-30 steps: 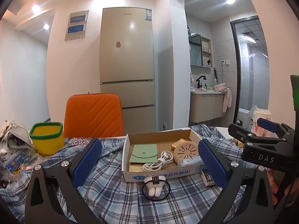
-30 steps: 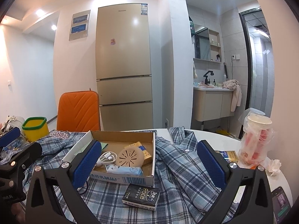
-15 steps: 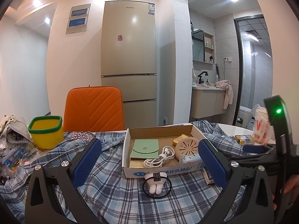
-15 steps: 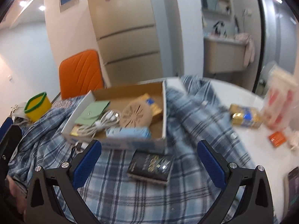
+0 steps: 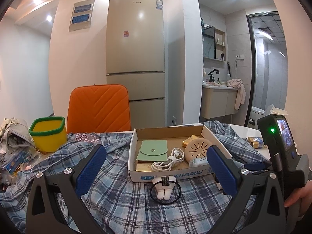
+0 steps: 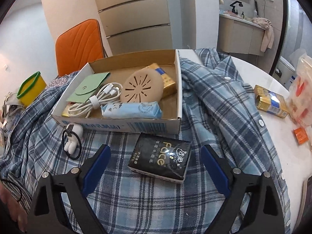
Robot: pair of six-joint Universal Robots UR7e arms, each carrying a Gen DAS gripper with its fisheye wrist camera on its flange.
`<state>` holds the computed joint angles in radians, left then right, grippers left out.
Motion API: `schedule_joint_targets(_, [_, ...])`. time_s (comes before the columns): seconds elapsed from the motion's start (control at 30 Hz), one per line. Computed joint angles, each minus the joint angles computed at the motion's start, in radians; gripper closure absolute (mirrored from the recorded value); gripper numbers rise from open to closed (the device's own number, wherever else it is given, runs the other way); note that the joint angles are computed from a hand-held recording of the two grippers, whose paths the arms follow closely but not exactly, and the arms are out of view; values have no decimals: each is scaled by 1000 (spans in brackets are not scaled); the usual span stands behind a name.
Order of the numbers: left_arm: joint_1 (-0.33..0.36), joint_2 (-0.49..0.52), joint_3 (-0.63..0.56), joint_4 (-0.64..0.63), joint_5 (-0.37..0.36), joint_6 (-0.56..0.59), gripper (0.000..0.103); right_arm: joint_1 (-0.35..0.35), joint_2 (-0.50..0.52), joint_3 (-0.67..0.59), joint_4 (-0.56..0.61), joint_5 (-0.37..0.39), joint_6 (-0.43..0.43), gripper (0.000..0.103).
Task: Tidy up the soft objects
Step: 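Move the right tool toward the black 'face' tissue pack on the shirt, then close the right tool on the black tissue pack and lift it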
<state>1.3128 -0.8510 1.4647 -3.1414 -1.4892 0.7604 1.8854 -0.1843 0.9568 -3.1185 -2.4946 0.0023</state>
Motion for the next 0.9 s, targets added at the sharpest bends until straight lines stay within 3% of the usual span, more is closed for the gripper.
schedule_joint_targets(0.5, [-7, 3, 0, 7, 33, 0, 0, -2, 0, -14, 72, 7, 21, 35])
schedule_joint_targets(0.63, [-8, 4, -1, 10, 37, 3, 0, -4, -4, -10, 85, 8, 31, 35])
schedule_joint_targets(0.73, [-8, 4, 0, 9, 37, 3, 0, -3, -2, -15, 89, 7, 25, 15])
schedule_joint_targets(0.9, [-8, 4, 1, 10, 37, 4, 0, 1, 18, -53, 142, -16, 17, 14])
